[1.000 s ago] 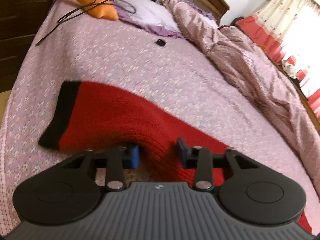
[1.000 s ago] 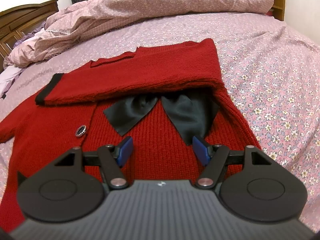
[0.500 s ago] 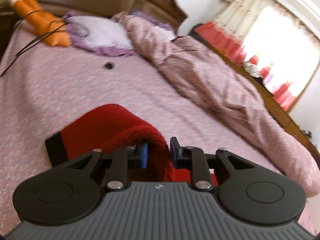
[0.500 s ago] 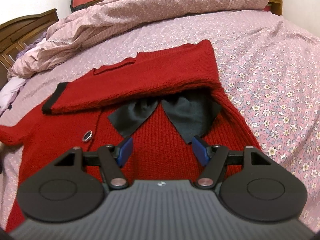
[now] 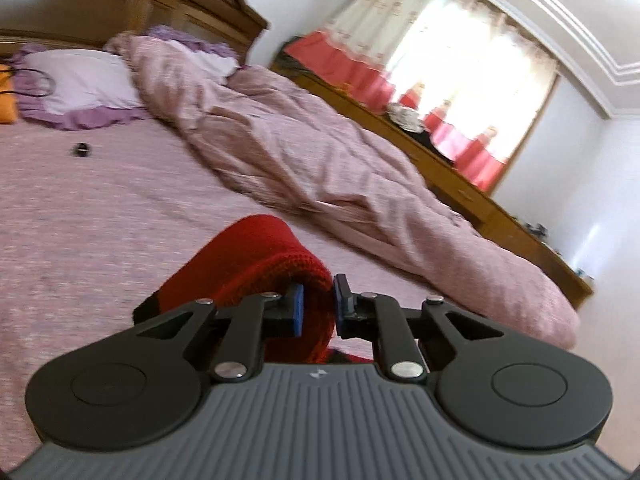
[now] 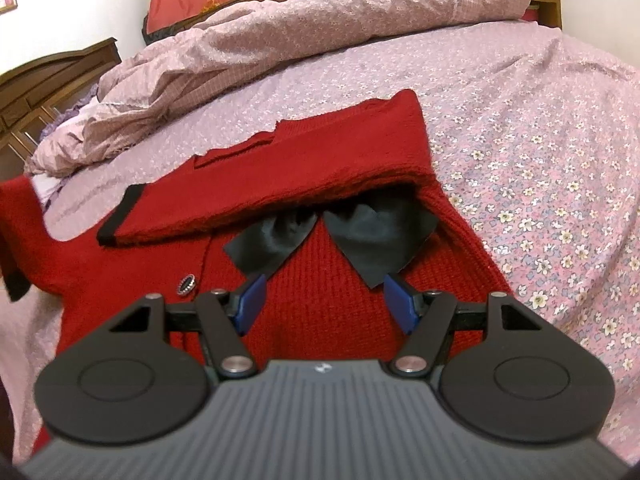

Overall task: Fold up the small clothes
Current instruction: 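Fold the held sleeve across the cardigan body and open the left tool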

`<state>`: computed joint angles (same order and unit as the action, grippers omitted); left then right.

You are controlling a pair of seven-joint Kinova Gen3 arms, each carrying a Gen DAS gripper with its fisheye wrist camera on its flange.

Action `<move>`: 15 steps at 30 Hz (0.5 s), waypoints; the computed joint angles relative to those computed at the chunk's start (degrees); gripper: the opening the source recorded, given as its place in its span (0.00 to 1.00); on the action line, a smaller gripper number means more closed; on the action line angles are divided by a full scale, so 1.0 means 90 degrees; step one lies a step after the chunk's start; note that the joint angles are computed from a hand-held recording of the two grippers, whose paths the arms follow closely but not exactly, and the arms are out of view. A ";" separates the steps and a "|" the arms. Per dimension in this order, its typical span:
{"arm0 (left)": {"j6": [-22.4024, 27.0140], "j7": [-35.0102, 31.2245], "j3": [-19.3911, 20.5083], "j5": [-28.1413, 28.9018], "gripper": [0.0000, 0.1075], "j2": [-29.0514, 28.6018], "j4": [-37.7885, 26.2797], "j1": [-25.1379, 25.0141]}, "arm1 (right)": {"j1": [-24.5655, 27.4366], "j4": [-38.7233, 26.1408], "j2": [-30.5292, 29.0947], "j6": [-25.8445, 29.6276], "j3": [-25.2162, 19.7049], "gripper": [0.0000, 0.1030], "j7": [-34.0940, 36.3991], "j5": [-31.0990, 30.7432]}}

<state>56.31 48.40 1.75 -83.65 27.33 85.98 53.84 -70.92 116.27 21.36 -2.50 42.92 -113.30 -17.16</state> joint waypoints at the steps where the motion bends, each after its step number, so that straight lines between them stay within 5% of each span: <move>1: -0.0111 -0.0078 0.0019 -0.0043 0.15 0.0041 -0.0097 -0.0029 | 0.0038 0.0024 -0.0021 -0.0048 -0.0055 0.66 0.0002 0.0006; 7: -0.0880 -0.0666 -0.0040 0.0131 0.15 0.0439 -0.0811 -0.0078 | 0.0149 0.0126 -0.0083 -0.0213 -0.0208 0.66 0.0236 -0.0276; 15: -0.1568 -0.1791 -0.0032 0.1332 0.15 0.1222 -0.1776 -0.0193 | 0.0384 0.0229 -0.0176 -0.0289 -0.0471 0.66 0.0673 -0.0732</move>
<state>42.20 32.28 1.46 -71.66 38.33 70.00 52.11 -67.47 118.33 19.77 -5.11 38.68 -107.24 -23.75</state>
